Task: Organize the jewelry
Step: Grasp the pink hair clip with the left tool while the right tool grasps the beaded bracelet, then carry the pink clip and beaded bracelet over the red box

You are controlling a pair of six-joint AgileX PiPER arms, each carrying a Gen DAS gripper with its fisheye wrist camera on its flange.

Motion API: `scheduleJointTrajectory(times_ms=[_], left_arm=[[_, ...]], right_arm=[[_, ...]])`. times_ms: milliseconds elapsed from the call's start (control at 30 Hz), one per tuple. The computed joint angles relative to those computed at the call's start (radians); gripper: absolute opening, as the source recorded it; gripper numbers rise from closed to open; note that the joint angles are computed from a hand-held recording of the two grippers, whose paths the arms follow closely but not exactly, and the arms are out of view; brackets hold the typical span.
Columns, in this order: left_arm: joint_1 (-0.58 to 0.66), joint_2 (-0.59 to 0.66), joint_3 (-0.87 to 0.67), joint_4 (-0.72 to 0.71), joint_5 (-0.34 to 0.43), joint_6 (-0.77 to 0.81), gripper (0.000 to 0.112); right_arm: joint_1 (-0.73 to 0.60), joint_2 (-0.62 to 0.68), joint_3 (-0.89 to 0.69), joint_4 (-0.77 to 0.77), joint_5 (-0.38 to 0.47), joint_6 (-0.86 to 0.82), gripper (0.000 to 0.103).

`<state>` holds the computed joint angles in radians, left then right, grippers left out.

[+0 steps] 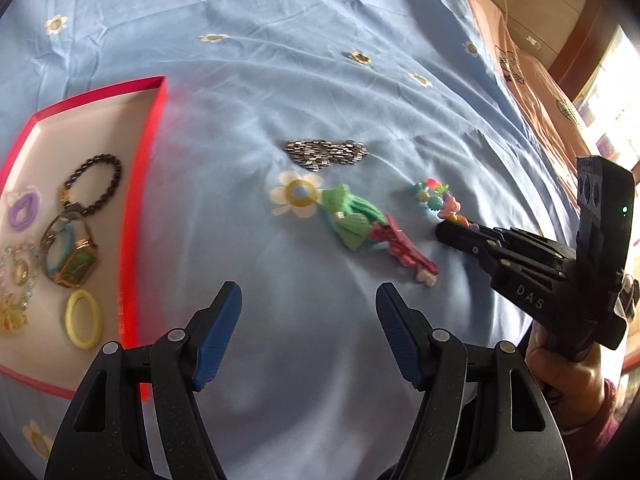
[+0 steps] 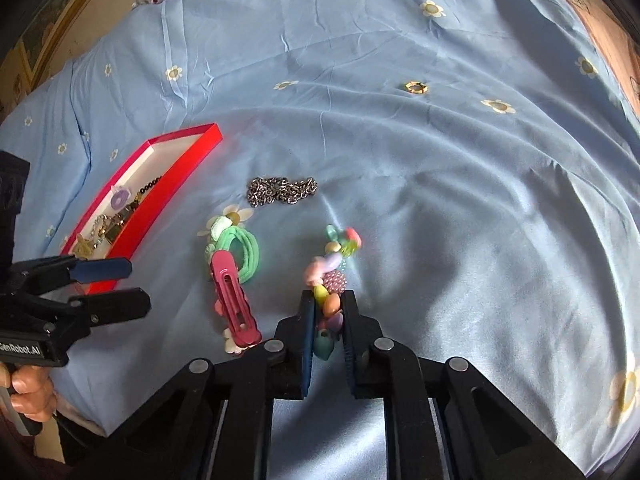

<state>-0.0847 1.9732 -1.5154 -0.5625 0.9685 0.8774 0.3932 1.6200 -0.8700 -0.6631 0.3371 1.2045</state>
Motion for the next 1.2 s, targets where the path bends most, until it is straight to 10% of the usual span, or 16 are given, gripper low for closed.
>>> scheduleJointTrajectory(times_ms=[333, 533, 1200], left_arm=[[-0.132, 0.07, -0.055, -0.026, 0.006, -0.075, 0.063], [-0.123, 0.077, -0.056, -0.032, -0.001, -0.052, 0.01], [0.111, -0.039, 0.056, -0.13, 0.052, 0.101, 0.01]], right_arm=[[-0.077, -0.179, 0.143, -0.054, -0.058, 0.117, 0.01], [-0.078, -0.222, 0.163, -0.053, -0.059, 0.132, 0.01], [0.089, -0.117, 0.012, -0.038, -0.042, 0.134, 0.01]])
